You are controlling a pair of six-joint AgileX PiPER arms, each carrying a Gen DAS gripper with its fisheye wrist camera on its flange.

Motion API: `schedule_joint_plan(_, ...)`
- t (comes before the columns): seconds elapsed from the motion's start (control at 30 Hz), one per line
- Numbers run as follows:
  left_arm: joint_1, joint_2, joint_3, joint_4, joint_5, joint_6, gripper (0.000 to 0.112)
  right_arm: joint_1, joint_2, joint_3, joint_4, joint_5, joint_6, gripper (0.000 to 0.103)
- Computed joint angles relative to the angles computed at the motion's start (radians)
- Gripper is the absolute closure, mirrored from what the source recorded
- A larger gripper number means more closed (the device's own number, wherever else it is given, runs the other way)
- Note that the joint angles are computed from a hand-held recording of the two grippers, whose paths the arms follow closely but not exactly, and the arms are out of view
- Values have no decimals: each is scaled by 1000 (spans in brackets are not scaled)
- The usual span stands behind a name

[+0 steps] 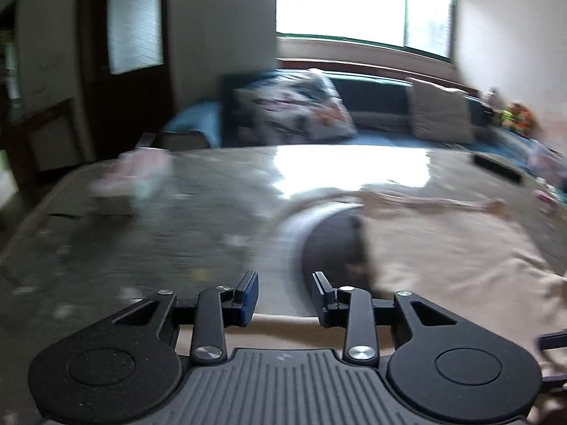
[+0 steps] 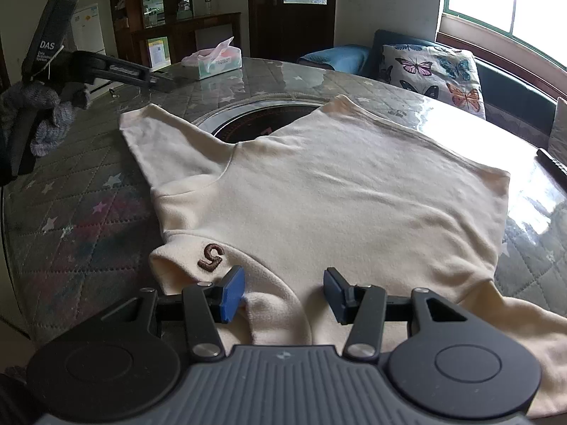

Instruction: Fold clothes

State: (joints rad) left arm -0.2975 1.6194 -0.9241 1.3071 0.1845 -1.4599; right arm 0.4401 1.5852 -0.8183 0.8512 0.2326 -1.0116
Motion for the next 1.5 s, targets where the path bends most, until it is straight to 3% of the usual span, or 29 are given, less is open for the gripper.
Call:
schedule_joint_plan(0.13, -54, 87, -93, -227, -15, 220, 76, 5, 1, -1, -1, -5, 1, 53)
schedule_joint_plan(0.4, -107, 222, -196, -404, 1, 376, 76, -12, 9, 1, 103, 8, -108, 53)
schedule_joint_plan(0.47, -119, 233, -197, -360, 26, 332, 76, -17, 9, 3, 128, 12, -136, 53)
schedule_joint_plan(0.53, -118, 247, -209, -404, 51, 367, 74, -20, 10, 4, 146, 15, -154, 52)
schedule_joint_plan(0.8, -115, 225, -207, -331, 47, 273, 73, -33, 11, 8, 211, 28, -224, 52)
schedule_joint_plan(0.97, -116, 290, -279, -412, 103, 367, 70, -36, 13, 9, 232, 28, -243, 51)
schedule_joint_plan(1.33, -143, 228, -215, -235, 96, 184, 69, -101, -50, 45, 368, 3, -308, 51)
schedule_joint_plan(1.5, -186, 195, -195, -239, 73, 213, 66, -163, -7, 18, 420, -50, -308, 51)
